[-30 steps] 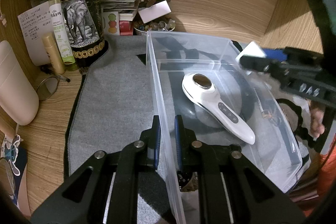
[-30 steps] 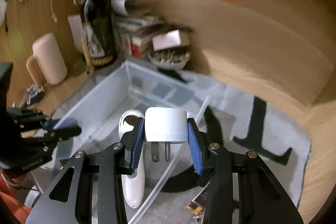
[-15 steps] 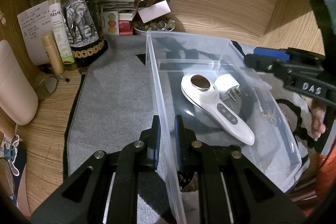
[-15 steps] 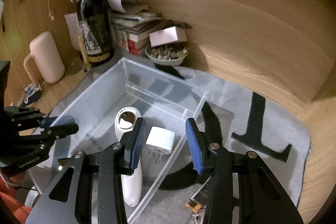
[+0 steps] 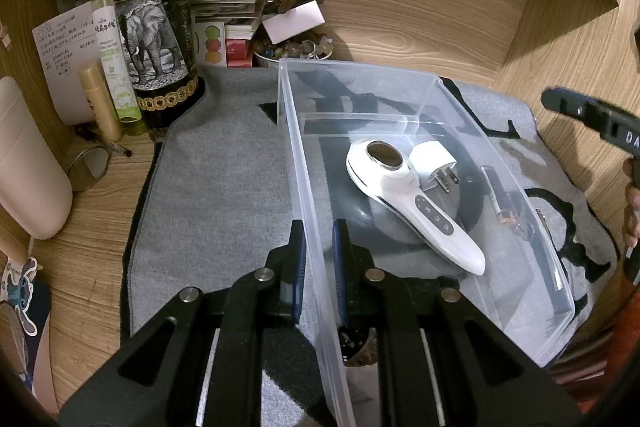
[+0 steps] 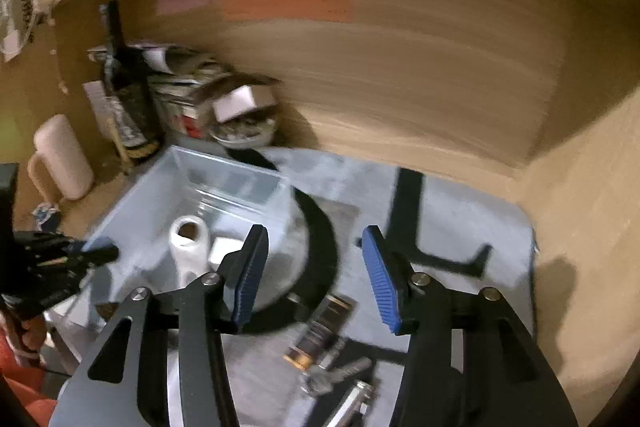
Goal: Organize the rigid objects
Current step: 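Grasp the black-and-gold cylinder on the mat with the right tool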
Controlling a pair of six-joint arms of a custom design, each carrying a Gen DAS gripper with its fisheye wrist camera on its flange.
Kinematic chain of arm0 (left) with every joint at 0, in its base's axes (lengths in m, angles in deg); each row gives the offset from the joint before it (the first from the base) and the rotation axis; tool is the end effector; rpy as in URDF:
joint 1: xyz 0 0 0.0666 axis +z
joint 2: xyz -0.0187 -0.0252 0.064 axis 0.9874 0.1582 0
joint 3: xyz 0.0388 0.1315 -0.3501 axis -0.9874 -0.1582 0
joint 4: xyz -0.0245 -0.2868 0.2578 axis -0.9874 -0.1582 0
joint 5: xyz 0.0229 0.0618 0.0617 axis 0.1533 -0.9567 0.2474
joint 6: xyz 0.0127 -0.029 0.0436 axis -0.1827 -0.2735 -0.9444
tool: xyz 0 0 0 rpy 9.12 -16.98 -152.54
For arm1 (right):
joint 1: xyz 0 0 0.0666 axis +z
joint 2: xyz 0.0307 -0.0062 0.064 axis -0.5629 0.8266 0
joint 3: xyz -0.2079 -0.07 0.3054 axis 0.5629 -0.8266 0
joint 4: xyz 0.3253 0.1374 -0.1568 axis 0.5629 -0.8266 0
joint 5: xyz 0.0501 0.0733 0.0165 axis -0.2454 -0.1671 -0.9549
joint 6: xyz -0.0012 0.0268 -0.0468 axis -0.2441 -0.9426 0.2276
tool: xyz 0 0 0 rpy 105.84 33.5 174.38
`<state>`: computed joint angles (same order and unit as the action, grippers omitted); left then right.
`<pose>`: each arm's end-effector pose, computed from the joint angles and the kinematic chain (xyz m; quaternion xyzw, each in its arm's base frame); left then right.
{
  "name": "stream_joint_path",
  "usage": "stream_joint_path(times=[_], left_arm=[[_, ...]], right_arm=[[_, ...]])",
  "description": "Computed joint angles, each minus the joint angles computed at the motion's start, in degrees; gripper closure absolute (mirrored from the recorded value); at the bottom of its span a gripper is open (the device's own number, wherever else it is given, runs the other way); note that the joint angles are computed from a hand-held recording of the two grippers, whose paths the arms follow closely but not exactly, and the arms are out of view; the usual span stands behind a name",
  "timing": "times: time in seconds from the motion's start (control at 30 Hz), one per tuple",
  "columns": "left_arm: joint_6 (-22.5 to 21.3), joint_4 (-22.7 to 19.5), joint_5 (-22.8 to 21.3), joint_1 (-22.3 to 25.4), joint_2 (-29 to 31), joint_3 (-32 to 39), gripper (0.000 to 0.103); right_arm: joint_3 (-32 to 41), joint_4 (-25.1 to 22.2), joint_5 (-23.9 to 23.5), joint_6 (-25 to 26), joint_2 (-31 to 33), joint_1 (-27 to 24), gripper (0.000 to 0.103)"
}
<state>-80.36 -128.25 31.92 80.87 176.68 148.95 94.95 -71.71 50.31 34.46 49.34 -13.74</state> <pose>0.5590 -0.0124 0.5010 0.1492 0.9211 -0.1221 0.3381 0.5169 0.1861 0.5525 -0.0503 0.9139 0.0226 0.4022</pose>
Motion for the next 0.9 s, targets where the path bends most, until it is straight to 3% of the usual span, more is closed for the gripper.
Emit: stream_joint_path(times=[0.33,0.63,0.83,0.9], left_arm=[[-0.13,0.03,-0.18,-0.09,-0.01,0.03,0.090],[-0.05,0.12,-0.13,-0.08,-0.06,-0.06,0.090],[-0.16,0.11,-0.07,-0.05,-0.04,-0.04,0.090],[-0.12,0.16,-0.07,-0.07,-0.06,-0.07,0.090]], right_arm=[[-7.77,-2.14,-3.89,-4.98,-0.94,-1.47,0.057],[-8.20,-3.26,-6.99,-5.20,1.28,-0.96,0.058],[-6.80,-5.98,-5.98,-3.26,3.57,-0.23,0.070],[-8.00,-4.82,-5.36,-2.89,2.87,-0.22,0.075]])
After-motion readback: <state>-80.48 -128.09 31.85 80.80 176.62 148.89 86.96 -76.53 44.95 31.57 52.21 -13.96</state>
